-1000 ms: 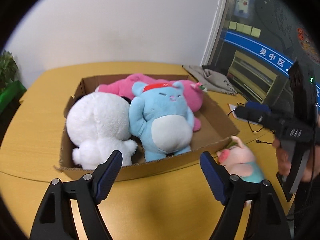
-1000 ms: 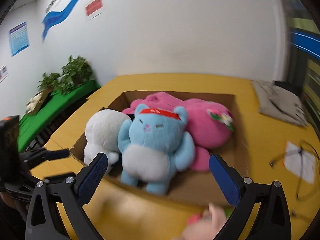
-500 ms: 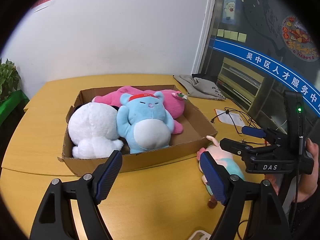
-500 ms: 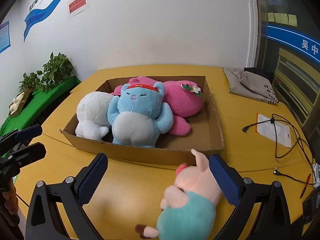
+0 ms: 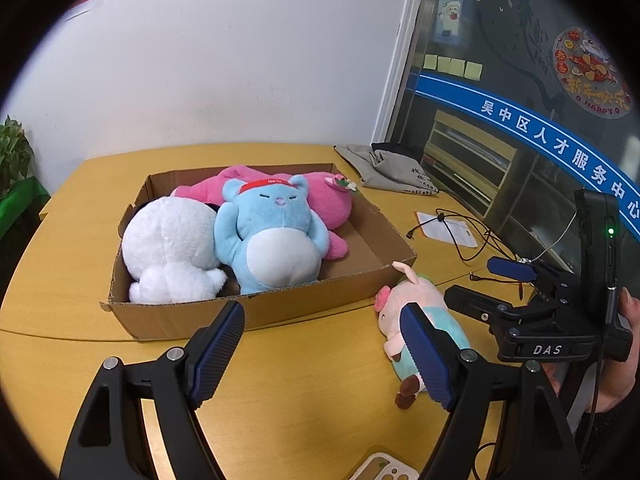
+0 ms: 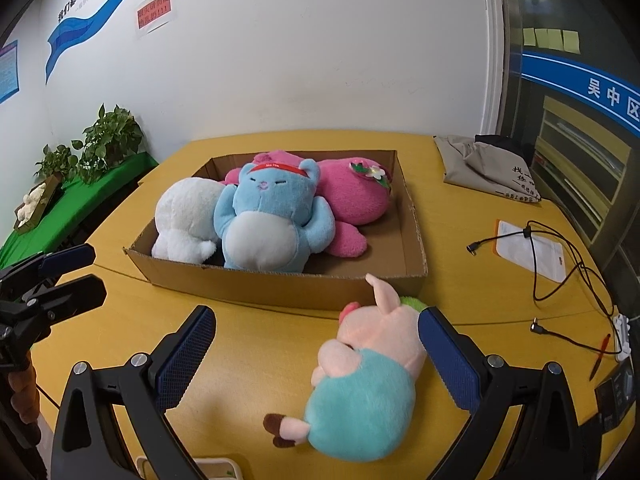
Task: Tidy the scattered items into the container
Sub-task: 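Move both grippers to the pink pig plush with teal body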
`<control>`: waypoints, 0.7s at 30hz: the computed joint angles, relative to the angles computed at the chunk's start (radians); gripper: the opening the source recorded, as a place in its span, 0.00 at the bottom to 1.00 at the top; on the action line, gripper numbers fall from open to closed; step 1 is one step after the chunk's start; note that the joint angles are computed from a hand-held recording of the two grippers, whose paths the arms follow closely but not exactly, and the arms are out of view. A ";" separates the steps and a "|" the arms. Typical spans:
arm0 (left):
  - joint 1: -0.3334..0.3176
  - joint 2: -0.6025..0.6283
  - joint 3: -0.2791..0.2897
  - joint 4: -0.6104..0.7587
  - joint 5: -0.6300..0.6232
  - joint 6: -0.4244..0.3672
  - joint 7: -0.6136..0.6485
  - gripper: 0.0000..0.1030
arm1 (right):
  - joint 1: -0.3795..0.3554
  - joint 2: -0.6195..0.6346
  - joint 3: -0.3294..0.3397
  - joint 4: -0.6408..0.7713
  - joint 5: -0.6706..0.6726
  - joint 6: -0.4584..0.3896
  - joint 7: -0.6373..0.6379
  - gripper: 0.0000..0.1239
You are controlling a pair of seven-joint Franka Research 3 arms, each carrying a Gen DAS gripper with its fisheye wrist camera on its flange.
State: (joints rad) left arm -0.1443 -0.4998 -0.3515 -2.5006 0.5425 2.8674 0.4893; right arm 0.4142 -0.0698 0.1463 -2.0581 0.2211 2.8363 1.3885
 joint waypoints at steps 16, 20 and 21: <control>-0.053 0.023 0.022 -0.055 -0.050 0.004 -0.004 0.78 | 0.000 -0.035 -0.027 -0.102 0.155 0.022 -0.110 0.83; -0.066 0.060 0.035 -0.048 -0.075 0.013 0.016 0.78 | -0.017 -0.033 -0.040 -0.138 0.186 0.003 -0.108 0.83; -0.066 0.068 0.036 -0.045 -0.078 0.020 0.017 0.78 | -0.021 -0.030 -0.044 -0.143 0.198 -0.006 -0.112 0.83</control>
State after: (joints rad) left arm -0.2098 -0.4319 -0.3158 -2.5461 0.4646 2.8877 0.5067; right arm 0.3930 -0.0998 0.1021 -2.2006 0.4188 2.8305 1.2769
